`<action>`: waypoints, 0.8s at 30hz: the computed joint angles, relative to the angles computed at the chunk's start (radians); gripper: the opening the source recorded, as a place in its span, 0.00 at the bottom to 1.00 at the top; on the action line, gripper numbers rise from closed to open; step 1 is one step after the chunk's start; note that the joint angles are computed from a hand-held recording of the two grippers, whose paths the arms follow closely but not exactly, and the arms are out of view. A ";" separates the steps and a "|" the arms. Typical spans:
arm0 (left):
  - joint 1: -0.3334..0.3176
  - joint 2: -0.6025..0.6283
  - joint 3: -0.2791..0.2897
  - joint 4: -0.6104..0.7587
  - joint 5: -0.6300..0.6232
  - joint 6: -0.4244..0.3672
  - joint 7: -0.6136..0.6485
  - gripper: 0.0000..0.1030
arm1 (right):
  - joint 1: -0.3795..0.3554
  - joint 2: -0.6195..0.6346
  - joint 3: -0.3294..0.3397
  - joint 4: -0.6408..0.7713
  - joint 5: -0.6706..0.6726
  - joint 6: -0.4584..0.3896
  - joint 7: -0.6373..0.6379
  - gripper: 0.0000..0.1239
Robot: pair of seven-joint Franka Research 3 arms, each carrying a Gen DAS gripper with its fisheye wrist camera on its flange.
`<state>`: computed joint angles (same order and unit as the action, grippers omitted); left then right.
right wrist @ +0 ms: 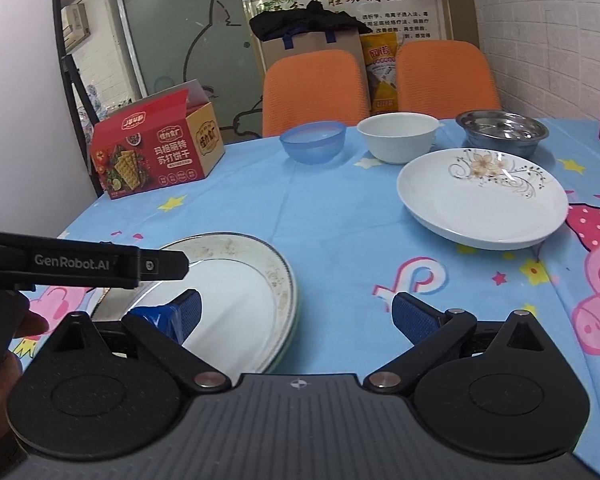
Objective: Organize plates and bowls
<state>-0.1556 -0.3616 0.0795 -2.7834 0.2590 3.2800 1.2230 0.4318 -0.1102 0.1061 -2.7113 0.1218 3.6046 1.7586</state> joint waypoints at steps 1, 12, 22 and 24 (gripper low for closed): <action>-0.009 0.008 0.001 0.012 0.001 -0.003 0.001 0.70 | -0.008 -0.004 0.001 -0.004 0.018 -0.002 -0.011 0.72; -0.100 0.165 0.007 0.206 -0.031 -0.059 0.045 0.71 | -0.093 0.010 -0.086 0.005 0.002 -0.024 0.034 0.72; 0.000 0.302 -0.133 0.369 0.021 -0.134 0.019 0.95 | -0.199 0.074 -0.127 0.063 -0.114 0.002 0.127 0.72; 0.059 0.314 -0.184 0.391 0.120 -0.137 -0.048 0.95 | -0.218 0.091 -0.117 0.082 -0.097 0.003 0.104 0.72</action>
